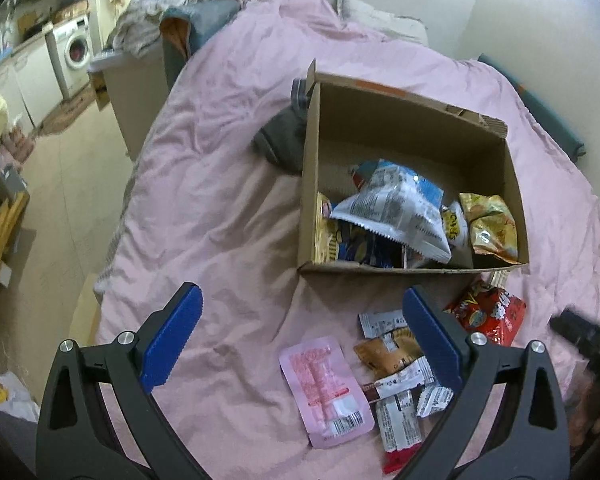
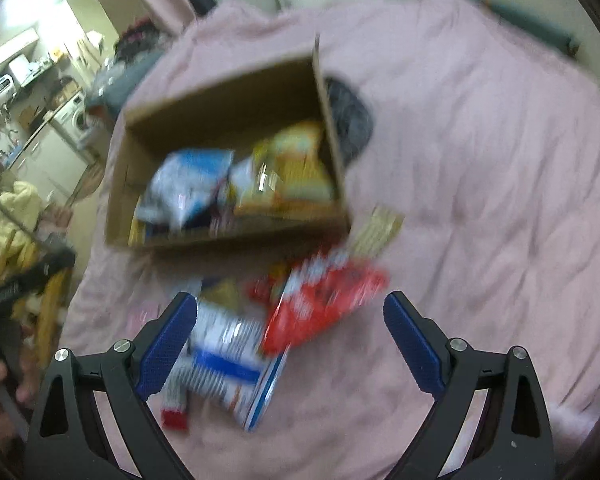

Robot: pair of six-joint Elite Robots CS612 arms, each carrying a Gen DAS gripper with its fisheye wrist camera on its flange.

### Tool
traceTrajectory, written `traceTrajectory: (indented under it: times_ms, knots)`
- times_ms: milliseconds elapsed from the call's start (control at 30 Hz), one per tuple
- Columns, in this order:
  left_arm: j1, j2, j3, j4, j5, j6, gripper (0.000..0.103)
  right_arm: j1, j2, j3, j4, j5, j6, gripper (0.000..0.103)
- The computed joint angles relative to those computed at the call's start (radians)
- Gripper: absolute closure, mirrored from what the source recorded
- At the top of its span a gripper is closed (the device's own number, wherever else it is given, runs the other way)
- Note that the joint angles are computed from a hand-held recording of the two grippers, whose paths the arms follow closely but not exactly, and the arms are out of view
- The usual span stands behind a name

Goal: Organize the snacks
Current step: 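Move right tool to the blue-white bag beside the box and grasp it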

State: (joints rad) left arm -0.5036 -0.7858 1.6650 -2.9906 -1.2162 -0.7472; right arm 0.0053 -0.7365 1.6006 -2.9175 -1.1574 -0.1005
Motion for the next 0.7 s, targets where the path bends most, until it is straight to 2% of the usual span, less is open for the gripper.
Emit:
traceTrajectory:
  times_ms: [133, 300, 433, 633, 700]
  knots:
    - [-0.001, 0.001, -0.01, 0.037, 0.008, -0.002, 0.004, -0.001, 0.016, -0.026, 0.234, 0.105, 0.004, 0.006]
    - [0.006, -0.001, -0.012, 0.039, -0.024, -0.013, 0.004, -0.002, 0.057, -0.07, 0.343, 0.199, 0.091, 0.006]
    - [0.01, -0.005, -0.003, 0.044, -0.031, -0.017, 0.004, 0.009, 0.083, -0.108, 0.393, 0.194, 0.128, 0.006]
    - [0.023, -0.009, 0.011, 0.061, -0.055, -0.043, 0.004, 0.03, 0.105, -0.141, 0.406, 0.129, 0.138, 0.007]
    - [0.029, -0.008, 0.015, 0.071, -0.072, -0.053, 0.004, 0.032, 0.107, -0.144, 0.403, 0.124, 0.13, 0.018]
